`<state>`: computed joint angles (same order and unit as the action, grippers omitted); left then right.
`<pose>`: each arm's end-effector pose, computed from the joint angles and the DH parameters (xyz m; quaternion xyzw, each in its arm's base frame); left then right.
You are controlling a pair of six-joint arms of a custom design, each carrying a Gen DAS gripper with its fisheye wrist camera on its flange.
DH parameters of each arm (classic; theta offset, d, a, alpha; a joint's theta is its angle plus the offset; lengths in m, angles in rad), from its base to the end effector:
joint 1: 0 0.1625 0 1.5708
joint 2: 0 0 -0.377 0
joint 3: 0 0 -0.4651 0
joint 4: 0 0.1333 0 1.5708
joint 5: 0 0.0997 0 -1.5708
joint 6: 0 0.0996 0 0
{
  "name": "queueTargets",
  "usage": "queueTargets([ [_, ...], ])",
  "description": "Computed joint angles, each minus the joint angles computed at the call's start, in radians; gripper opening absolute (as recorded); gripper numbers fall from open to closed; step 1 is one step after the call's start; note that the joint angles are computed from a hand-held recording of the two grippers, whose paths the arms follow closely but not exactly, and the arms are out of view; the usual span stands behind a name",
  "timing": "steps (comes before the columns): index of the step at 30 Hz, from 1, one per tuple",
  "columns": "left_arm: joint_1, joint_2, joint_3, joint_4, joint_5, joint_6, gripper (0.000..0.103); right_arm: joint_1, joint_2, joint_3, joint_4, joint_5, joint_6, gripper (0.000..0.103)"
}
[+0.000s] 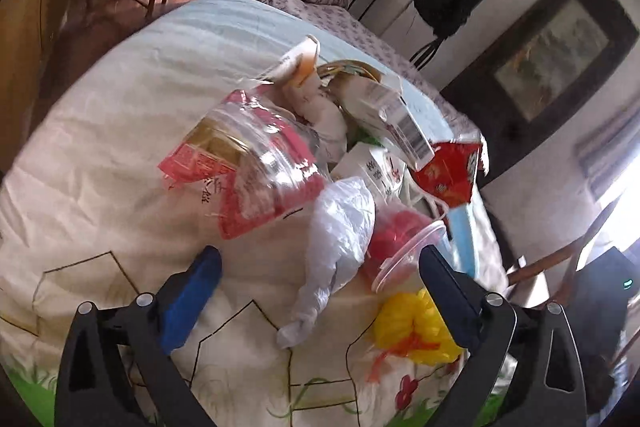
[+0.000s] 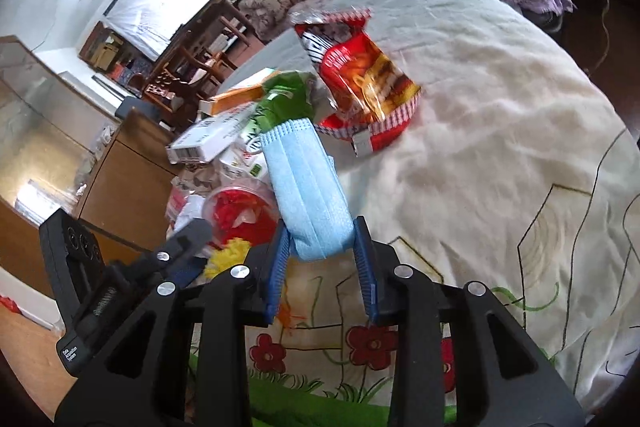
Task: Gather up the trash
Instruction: 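Grasp the white plastic bag with the left gripper while the right gripper grasps the blue mask, then carry the white bag and blue mask to the red wastebasket and release both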
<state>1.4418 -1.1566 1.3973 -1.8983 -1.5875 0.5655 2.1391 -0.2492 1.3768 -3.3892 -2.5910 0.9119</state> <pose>0.0390 -0.7224 0.3062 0.3403 0.9393 -0.0442 0.0012 0.4040 -0.5427 -0.1413 -0.3033 -0.7808 0.5280 0.1400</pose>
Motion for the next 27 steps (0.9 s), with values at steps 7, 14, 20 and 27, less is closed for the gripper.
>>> queueTargets([
  [7, 0.061, 0.084, -0.163, 0.178, -0.155, -0.09, 0.097, -0.029, -0.012, 0.072, -0.158, 0.089, 0.055, 0.034],
  [14, 0.026, 0.042, -0.104, 0.17, -0.104, 0.031, 0.084, -0.03, -0.017, 0.07, -0.143, 0.07, 0.047, 0.036],
  [20, -0.011, 0.058, -0.077, 0.153, -0.041, 0.059, 0.056, -0.02, -0.011, 0.033, -0.077, 0.002, 0.025, 0.043],
  [27, 0.017, 0.052, -0.098, 0.208, -0.15, 0.08, 0.015, -0.007, 0.014, -0.003, -0.132, -0.024, -0.088, 0.028],
])
